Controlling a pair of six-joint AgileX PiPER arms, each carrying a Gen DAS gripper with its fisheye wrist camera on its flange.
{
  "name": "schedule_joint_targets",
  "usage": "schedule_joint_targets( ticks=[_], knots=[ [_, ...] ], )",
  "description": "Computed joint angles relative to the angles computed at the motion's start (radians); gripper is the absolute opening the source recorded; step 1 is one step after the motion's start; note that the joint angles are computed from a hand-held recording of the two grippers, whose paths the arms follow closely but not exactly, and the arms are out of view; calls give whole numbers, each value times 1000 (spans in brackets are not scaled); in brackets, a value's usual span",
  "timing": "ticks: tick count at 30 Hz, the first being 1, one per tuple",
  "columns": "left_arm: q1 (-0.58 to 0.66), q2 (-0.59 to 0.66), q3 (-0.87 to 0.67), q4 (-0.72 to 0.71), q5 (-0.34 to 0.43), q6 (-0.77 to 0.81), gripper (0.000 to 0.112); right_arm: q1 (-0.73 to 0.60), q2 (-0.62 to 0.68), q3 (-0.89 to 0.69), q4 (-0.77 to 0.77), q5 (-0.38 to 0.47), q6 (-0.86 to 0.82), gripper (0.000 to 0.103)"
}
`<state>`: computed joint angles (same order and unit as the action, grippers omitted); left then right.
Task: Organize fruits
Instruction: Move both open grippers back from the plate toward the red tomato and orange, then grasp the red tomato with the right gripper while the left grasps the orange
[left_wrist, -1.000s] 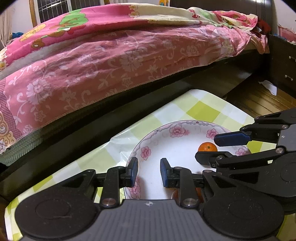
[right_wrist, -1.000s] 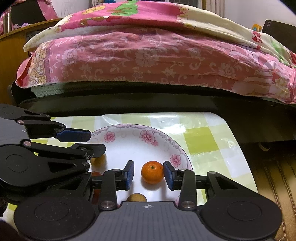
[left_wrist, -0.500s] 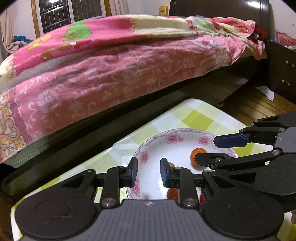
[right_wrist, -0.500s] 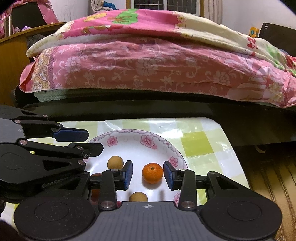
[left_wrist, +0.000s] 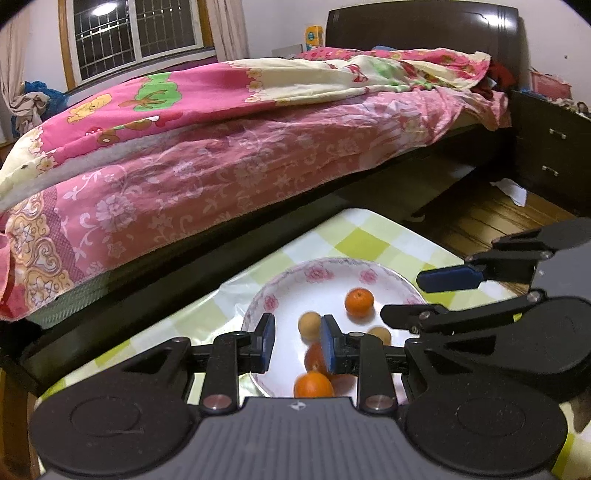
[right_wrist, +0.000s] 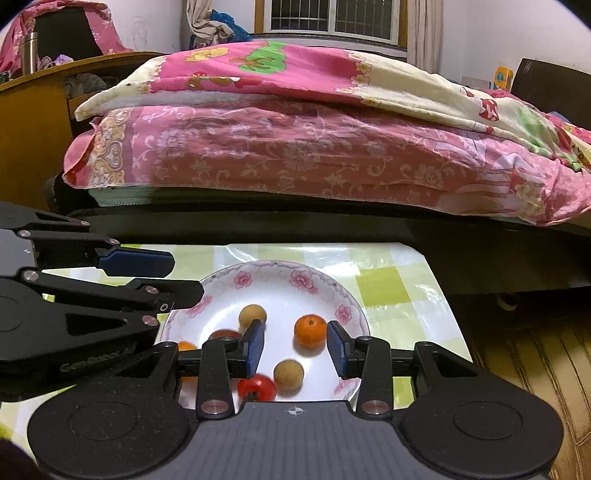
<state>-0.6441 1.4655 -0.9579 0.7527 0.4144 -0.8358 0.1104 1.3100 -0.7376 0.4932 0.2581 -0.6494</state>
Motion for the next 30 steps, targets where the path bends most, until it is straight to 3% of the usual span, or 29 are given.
schedule_joint_targets(
  ticks=[9, 17, 25, 30],
  knots=[
    [-58, -121, 123, -67, 33, 15, 35, 10, -118, 74, -139, 69, 136, 34],
    [-136, -209, 224, -209, 67, 91, 35, 54, -219, 135, -289, 156, 303, 34],
    [-216, -185, 286, -256, 50, 70, 35, 17, -308, 176, -210, 265, 253, 37],
    [-241, -144, 298, -166, 39, -20, 41, -20, -303, 191, -135, 275, 177, 37]
  ],
)
